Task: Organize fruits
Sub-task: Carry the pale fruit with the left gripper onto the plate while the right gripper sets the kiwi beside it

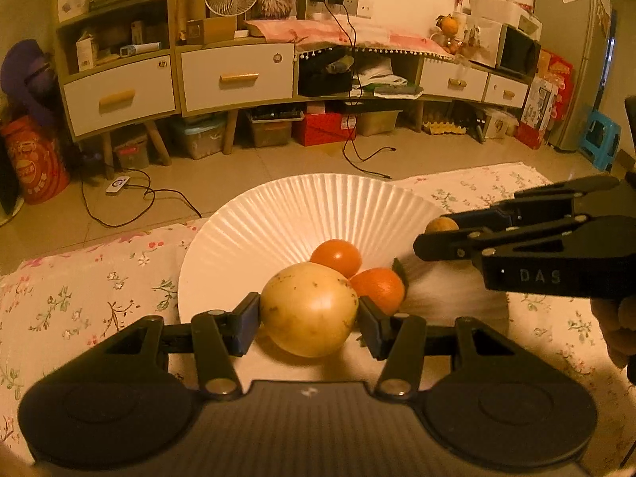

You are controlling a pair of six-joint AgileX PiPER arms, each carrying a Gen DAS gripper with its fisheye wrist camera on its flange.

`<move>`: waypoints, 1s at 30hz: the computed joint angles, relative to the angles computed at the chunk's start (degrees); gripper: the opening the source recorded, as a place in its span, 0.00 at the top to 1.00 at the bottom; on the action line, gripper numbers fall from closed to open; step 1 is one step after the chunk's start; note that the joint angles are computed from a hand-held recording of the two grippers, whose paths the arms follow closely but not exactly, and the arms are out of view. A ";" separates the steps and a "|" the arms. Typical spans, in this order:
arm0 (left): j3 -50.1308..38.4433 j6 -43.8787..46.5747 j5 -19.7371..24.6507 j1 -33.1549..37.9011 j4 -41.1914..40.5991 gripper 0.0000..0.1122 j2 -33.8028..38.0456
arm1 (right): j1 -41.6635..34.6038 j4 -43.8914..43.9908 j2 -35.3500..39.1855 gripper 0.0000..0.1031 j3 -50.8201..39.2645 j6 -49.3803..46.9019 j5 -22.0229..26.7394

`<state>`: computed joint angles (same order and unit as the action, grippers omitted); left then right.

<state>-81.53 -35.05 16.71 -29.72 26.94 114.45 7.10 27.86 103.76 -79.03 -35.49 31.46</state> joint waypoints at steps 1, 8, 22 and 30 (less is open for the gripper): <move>-0.57 0.81 0.36 0.11 -0.68 0.48 0.33 | 0.16 -0.28 0.27 0.77 -0.25 0.08 -0.01; -2.25 2.36 1.19 0.16 -1.15 0.48 1.39 | 0.67 -1.88 2.97 0.77 -3.19 0.77 0.96; -4.36 8.21 1.92 0.54 -5.48 0.47 2.40 | 1.27 -3.44 3.38 0.75 -3.92 1.74 1.08; -2.14 3.67 1.87 -0.19 -1.10 0.35 -0.04 | 0.46 -2.64 0.79 0.47 -1.97 3.44 -0.19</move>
<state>-83.67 -31.38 18.58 -29.90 25.83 114.40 7.56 25.21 104.55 -81.00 -32.05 31.28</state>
